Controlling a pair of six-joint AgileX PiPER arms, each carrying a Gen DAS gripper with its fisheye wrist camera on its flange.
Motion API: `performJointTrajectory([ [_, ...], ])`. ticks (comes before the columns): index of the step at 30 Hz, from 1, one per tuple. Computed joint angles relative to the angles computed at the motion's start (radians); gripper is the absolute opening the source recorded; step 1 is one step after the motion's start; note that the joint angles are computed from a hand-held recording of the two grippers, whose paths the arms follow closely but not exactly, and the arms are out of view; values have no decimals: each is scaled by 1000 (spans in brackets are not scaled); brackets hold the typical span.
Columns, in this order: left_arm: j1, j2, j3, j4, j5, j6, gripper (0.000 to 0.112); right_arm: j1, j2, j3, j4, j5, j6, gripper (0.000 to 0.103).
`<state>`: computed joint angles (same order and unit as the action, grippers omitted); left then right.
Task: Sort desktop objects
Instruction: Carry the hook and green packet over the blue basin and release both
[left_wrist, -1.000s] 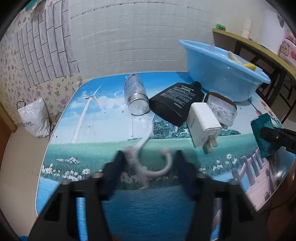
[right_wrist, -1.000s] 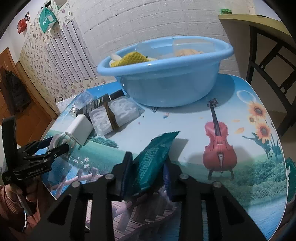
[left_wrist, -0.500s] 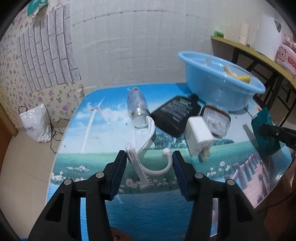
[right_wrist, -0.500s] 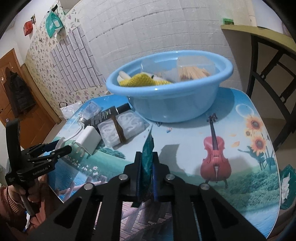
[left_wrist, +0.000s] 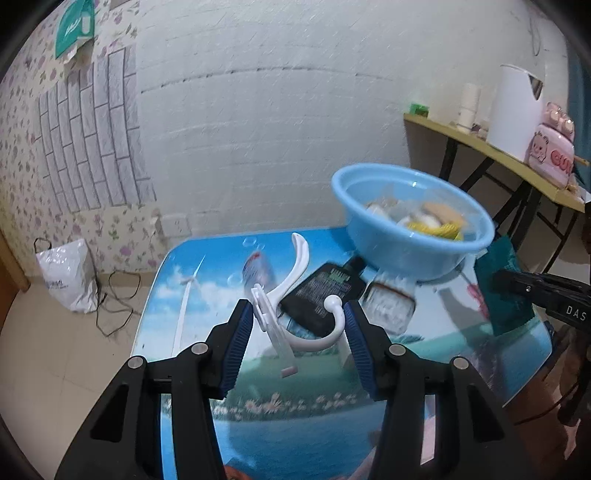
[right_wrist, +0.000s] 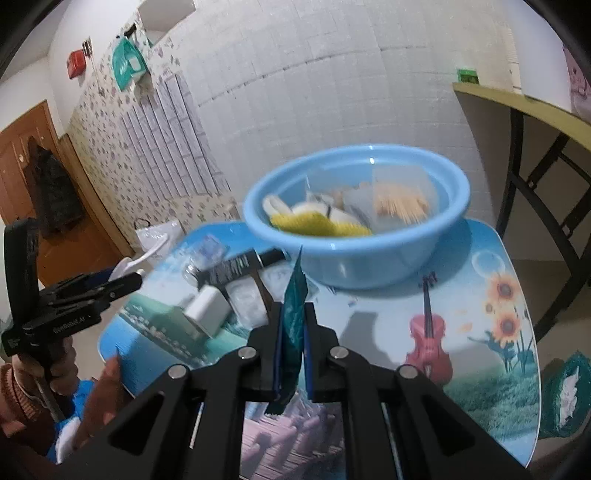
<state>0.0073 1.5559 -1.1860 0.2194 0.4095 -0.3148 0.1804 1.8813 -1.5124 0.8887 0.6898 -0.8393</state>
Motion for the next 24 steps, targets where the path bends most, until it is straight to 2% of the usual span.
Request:
performJointTrajectory([
  [5,-21,44,-86,-19,15,28,50,-13,8,-62,40,29,-14,9],
  [12,-52,146,-230,-50,48,55,50,-12,71,-202,-4,38,58,9],
  [24,-100,399,-630,-129,173,158,50,-28,278,-533,-64,109,172,9],
])
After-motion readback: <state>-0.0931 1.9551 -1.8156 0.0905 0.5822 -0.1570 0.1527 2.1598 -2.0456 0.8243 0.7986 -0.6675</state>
